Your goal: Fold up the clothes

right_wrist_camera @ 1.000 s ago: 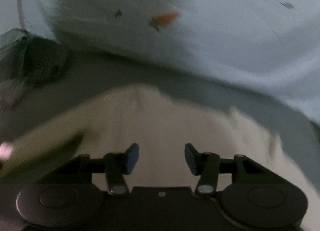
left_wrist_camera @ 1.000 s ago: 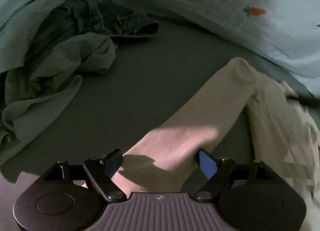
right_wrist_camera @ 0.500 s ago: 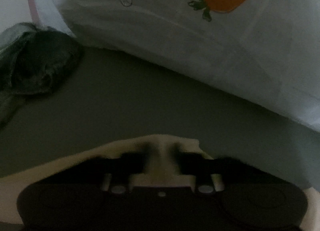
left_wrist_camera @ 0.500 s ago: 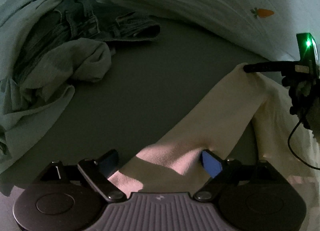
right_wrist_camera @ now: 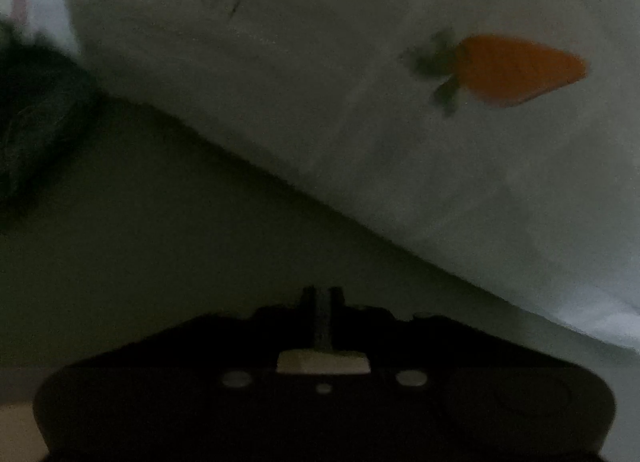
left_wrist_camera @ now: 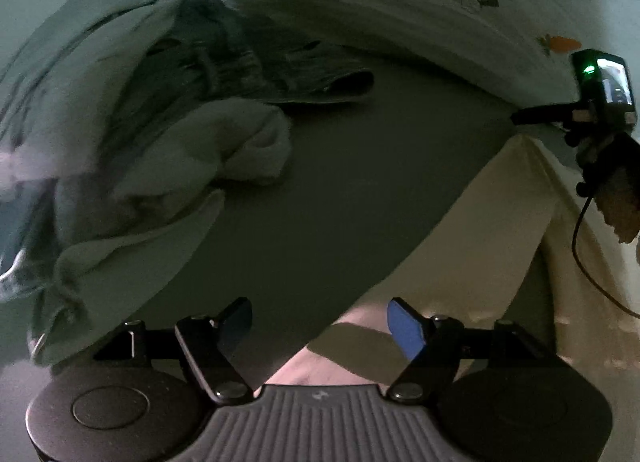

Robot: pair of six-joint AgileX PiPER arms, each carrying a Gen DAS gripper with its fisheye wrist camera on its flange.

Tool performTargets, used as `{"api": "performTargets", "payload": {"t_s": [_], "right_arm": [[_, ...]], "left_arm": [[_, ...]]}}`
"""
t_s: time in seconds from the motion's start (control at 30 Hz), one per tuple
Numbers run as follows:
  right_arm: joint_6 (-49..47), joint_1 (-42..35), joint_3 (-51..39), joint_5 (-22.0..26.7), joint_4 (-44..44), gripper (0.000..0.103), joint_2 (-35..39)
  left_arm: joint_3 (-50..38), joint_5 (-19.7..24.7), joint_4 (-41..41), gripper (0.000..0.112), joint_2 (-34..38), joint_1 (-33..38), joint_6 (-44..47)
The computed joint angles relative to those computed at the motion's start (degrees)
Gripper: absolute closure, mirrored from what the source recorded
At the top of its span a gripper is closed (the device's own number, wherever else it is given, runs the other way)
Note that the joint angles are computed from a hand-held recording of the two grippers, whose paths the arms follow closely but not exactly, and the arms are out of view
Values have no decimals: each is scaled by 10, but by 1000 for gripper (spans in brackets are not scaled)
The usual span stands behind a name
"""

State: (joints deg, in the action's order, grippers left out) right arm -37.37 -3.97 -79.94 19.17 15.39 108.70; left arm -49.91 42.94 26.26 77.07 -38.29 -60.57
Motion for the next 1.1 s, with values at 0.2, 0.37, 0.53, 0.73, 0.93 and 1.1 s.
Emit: {"api": "performTargets", "payload": {"t_s": [0.2, 0.37, 0.53, 0.73, 0.93, 1.1], "right_arm": [[-188, -60, 173, 6, 188, 49, -180], [-221, -181, 331, 77, 145, 38, -354], [-285, -400, 421, 204, 102, 38, -474], [-476, -691, 467, 339, 147, 29, -551], [-596, -904, 462, 406, 201, 22, -546], [-658, -1026, 451, 430, 218, 22, -517]], "left_arm": [[51, 108, -21, 29, -90, -43, -27], [120, 154, -48, 29, -167, -55, -98], [153, 176, 14, 26, -188, -146, -170], [190, 206, 46, 15, -219, -236, -254], [204, 230, 65, 12, -233, -295, -296], [203, 226, 74, 10, -220, -299, -334]]}}
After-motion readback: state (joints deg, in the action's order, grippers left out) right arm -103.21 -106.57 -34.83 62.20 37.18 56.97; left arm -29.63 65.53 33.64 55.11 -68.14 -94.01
